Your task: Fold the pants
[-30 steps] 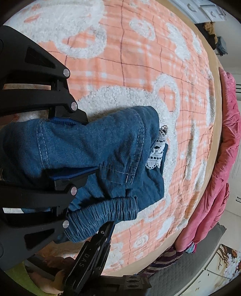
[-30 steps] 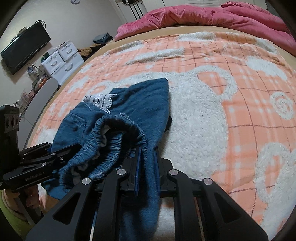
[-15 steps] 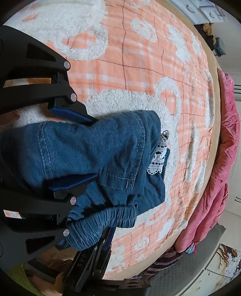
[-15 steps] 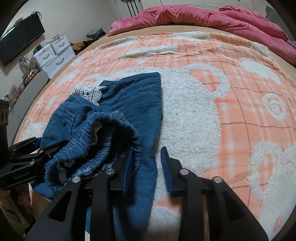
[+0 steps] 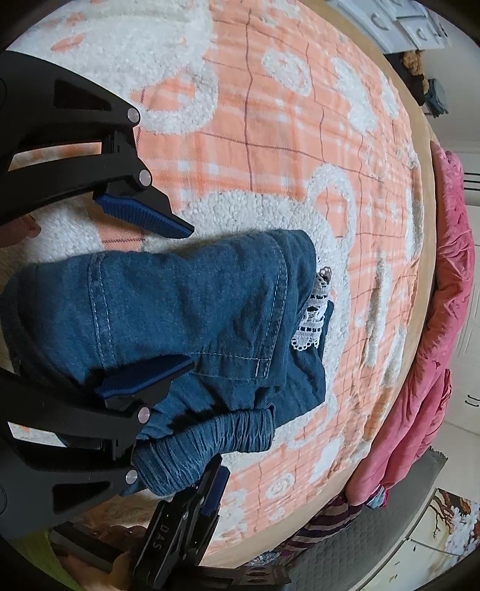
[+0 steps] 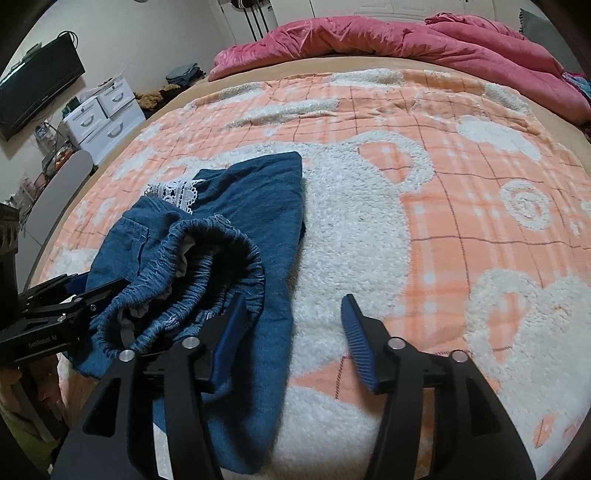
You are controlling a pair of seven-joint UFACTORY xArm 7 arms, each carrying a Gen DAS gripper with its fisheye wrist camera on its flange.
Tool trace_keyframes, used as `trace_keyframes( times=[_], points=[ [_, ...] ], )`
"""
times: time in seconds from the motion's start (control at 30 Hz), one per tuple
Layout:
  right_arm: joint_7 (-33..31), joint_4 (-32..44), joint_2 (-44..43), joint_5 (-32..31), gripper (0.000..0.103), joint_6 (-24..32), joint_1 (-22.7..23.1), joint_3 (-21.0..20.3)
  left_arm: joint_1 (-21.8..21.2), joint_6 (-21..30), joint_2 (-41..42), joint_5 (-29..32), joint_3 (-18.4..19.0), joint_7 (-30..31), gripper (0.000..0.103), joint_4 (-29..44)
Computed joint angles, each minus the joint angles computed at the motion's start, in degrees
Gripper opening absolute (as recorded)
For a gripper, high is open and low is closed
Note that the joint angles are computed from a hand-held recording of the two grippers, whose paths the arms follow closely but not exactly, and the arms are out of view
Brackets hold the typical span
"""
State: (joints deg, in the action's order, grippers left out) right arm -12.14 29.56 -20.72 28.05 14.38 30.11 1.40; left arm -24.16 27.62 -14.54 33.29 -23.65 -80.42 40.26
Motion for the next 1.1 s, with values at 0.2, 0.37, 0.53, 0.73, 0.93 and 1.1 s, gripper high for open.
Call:
trace_keyframes(
  times=[0.2, 0.37, 0.53, 0.73, 0.93, 1.1],
  points=[
    [1.25, -0.92, -1.79, -1.40, 0.068, -0.30, -0.46, 0.42, -0.26, 1.05, -1.23, -0.88, -0.18, -0.31, 0.066, -0.39],
    [2.46, -1.53, -3.13, -2.91, 0.076, -0.93, -0.46, 0.75, -0.39, 0.64, -2.38, -2.21, -0.06, 0.50, 0.074, -1.15],
    [4.73, -2.25, -4.92, -5.96, 0.087, -2.07, -1.17, 1.92, 0.28, 1.21, -4.48, -2.64, -1.20, 0.24, 0.089, -1.72],
    [8.74, -3.06, -6.78, -9.77, 0.094, -2.49, -2.19, 2.36, 0.60, 2.91, -6.66, -3.78, -2.44, 0.35, 0.093, -1.85],
    [11.44, -3.92, -9.49, -12.74, 0.096, -1.50, -2.78, 2.75, 0.61, 5.06, -8.78, -4.33, -3.80, -0.06, 0.094, -1.86],
    [14.47, -4.93, -12.50, -16.40, 0.097, -0.80, -4.37, 5.03, 0.33, 7.34, -10.17, -4.69, -5.02, -0.18, 0.094, -1.32]
  ],
)
